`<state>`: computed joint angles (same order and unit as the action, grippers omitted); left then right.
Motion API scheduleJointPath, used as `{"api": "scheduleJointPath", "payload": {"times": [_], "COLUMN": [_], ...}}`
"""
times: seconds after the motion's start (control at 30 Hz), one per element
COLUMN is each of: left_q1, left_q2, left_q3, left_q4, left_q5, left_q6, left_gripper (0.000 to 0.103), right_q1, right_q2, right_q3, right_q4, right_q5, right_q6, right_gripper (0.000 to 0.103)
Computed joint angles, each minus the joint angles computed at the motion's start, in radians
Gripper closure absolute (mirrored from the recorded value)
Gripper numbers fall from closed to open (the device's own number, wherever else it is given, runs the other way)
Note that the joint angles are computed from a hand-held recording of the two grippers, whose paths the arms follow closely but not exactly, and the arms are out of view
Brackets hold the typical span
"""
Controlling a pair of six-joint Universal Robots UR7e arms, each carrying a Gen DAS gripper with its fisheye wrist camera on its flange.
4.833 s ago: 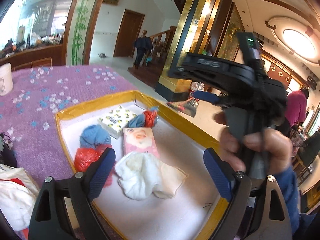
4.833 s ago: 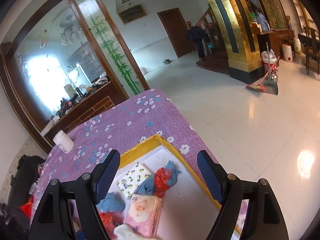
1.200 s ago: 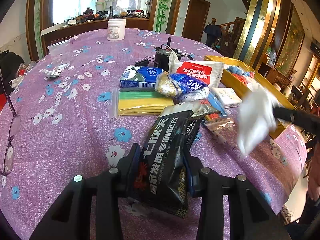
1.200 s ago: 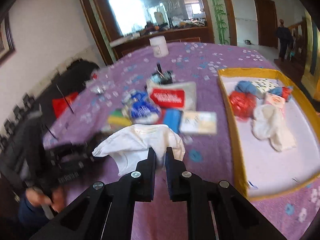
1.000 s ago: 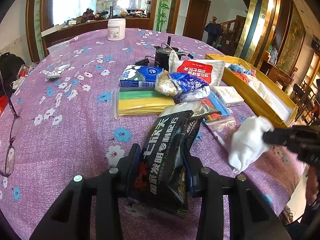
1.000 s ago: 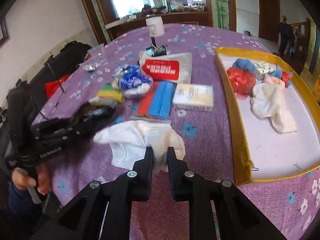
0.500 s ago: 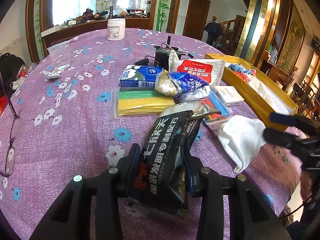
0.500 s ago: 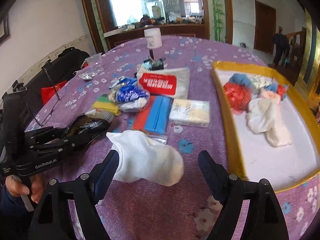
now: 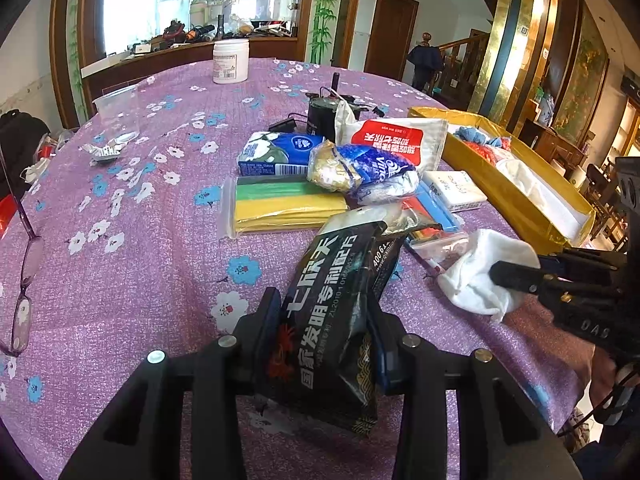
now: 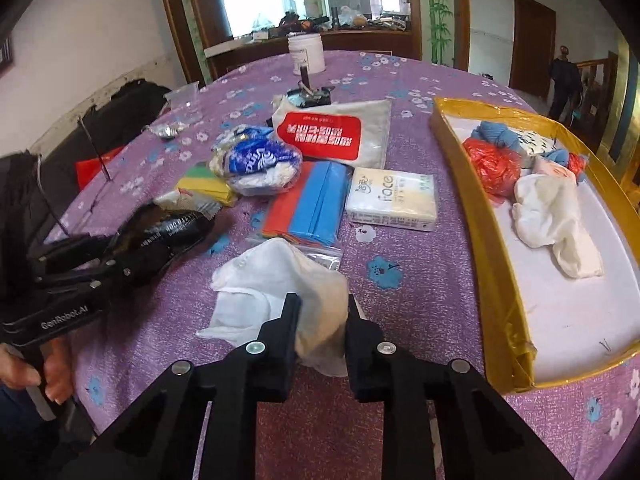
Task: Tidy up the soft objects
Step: 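Carry the black packet and white cloth into the tray and open both grippers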
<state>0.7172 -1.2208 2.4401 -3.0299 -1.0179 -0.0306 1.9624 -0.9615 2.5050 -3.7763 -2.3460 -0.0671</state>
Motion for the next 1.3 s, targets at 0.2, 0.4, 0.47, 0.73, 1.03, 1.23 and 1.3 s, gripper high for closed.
{"api": "scheduleJointPath", "payload": {"times": [0.2,0.4,0.47,0.73,1.03,1.23,1.3], "left_q1": [0.027,-0.001,-0.017,-0.063,-0.127,-0.17,-0.182], "left_q2": [-0.021,-0.029,-0.029,-0.002,0.099,0.201,0.24], "left_q3": [-0.015,-0.012,-0.018,-0.057,-0.13,-0.194,-0.22], "left_q4": [0.027,0.028,0.034,0.041,0.039,0.046,0.05], "left_q5": [-0.079,-0.095,-0.102,-0.144,-0.202,-0.241,-0.255], "left_q6": [-0.035,-0.04,-0.04,-0.036,-0.023,-0.011,-0.007], "left_gripper": [0.064,0.064,0.064,0.064,0.064,0.064,0.064], "right_q1": [0.03,0.029,0.027,0.01,-0.058,-0.129,-0.156], "right_q2": [-0.039,-0.073,-0.093,-0.197,-0.352,-0.466,-0.5], "right_q3": [0.026,0.051,0.063,0.126,0.206,0.241,0.242], "right_q4": [-0.071,-0.085,-0.095,-0.168,-0.224,-0.196,-0.175], "right_q5": [-0.003,0.008,0.015,0.002,-0.021,-0.032,-0.039], "right_q6": [-0.001,0.022,0.029,0.042,0.056,0.063,0.061], "right_gripper": [0.081,0.081,0.081,0.081,0.081,0.081,0.081]}}
